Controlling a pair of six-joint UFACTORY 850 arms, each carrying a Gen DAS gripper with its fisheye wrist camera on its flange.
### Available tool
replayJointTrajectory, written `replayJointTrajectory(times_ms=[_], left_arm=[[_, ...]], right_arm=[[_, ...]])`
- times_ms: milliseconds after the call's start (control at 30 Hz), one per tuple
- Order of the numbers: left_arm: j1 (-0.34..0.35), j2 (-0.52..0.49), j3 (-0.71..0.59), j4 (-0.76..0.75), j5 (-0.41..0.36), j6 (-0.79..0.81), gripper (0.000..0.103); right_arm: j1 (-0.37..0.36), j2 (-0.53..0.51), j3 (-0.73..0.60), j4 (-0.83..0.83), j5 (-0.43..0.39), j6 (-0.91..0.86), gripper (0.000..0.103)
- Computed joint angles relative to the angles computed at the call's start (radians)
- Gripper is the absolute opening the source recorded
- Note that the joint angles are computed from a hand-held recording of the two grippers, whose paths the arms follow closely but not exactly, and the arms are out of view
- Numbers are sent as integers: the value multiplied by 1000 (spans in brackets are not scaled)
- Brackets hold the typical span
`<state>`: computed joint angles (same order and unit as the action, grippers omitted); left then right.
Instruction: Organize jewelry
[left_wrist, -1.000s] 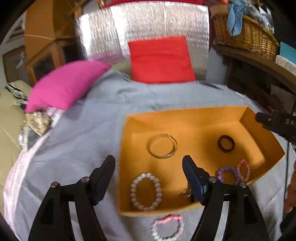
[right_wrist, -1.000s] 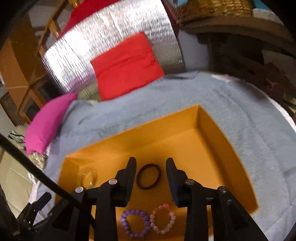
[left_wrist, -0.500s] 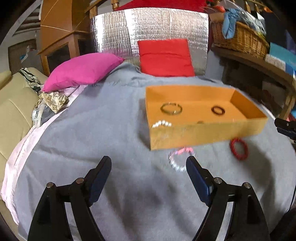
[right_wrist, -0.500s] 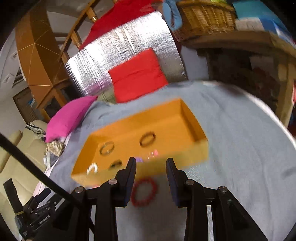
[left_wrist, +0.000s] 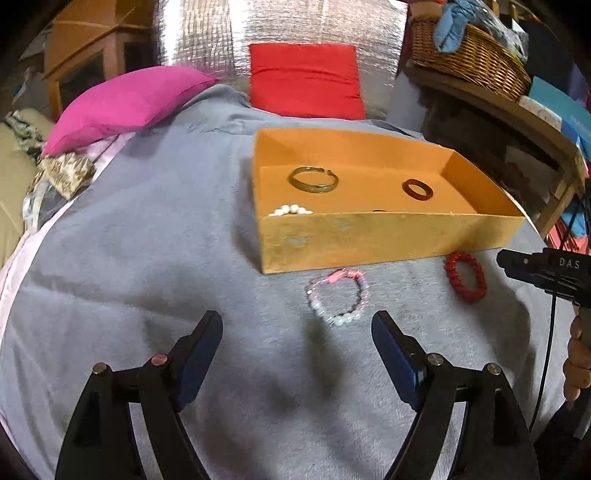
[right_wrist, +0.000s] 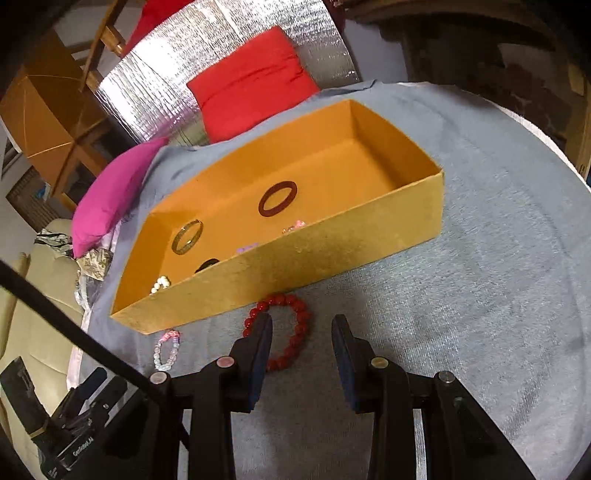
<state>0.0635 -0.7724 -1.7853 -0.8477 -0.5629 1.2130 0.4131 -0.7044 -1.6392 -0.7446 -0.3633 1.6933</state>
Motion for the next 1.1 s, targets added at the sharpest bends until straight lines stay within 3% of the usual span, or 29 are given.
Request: replayJointTrajectory(times_ms=[233,467,600,767,967,1067,1100], left_arm=[[-32,-65,-95,141,-61,-173,83],[-54,-100,-133,212,-85,-252,83],[-57,-101,-117,206,-56,-236,83],[-64,-83,-65,169,23,-160,82],[-69,-40,17,65,127,-50,57],[-71,-23,47,29,166,2,38],[-71,-17,56,19,174,22,27]], right_arm=[[-15,-47,-70,183,-24,-198,36],[-5,-149,-223,224,-183,-312,35],[18,-203,-306,139,-302,-312,18],[40,-219,-327,83,-368,-320,11],[37,-128,-185,94,-297,-311,11],[22,-81,-114,148,-239,-324,11],[15,-67,-93,164,-217,-326,11]])
